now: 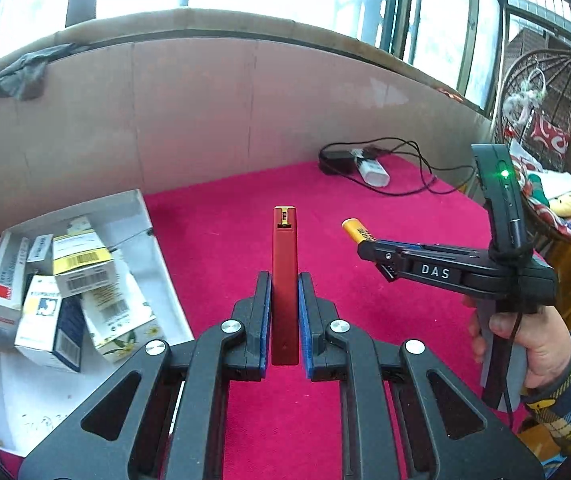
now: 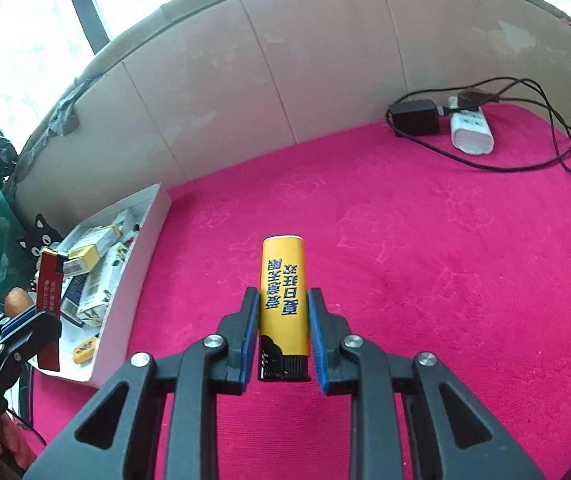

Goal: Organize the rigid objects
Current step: 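Carry the lighter and red tube over the tray and open both tools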

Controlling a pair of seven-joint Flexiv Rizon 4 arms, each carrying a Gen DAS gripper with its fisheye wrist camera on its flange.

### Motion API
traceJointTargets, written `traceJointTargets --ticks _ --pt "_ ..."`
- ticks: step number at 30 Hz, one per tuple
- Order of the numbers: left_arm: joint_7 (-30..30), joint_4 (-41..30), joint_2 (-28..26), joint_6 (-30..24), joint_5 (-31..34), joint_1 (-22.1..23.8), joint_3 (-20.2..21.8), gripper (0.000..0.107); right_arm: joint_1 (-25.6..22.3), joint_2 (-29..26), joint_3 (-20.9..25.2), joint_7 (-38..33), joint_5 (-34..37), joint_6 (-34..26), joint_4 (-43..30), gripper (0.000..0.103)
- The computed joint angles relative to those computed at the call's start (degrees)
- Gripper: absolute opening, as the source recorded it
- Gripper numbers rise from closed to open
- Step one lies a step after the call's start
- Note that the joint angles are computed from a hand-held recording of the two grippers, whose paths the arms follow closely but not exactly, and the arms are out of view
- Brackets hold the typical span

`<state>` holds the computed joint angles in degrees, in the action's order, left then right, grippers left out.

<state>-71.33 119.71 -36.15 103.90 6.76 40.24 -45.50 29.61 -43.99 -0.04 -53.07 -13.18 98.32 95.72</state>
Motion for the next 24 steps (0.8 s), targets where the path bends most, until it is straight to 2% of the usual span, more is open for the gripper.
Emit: traceJointTargets --ticks 14,24 --pt "-6.26 1.91 1.4 4.13 3.31 6.22 -1.6 0.012 2.78 0.85 -0.4 -2.93 -2.45 -0.41 -3.7 0.023" --pt "-13.12 3.27 2.93 6.81 6.95 11.26 -1.54 0.012 3.88 -1.02 1.66 -6.1 -5.24 -2.26 -9.08 0.023"
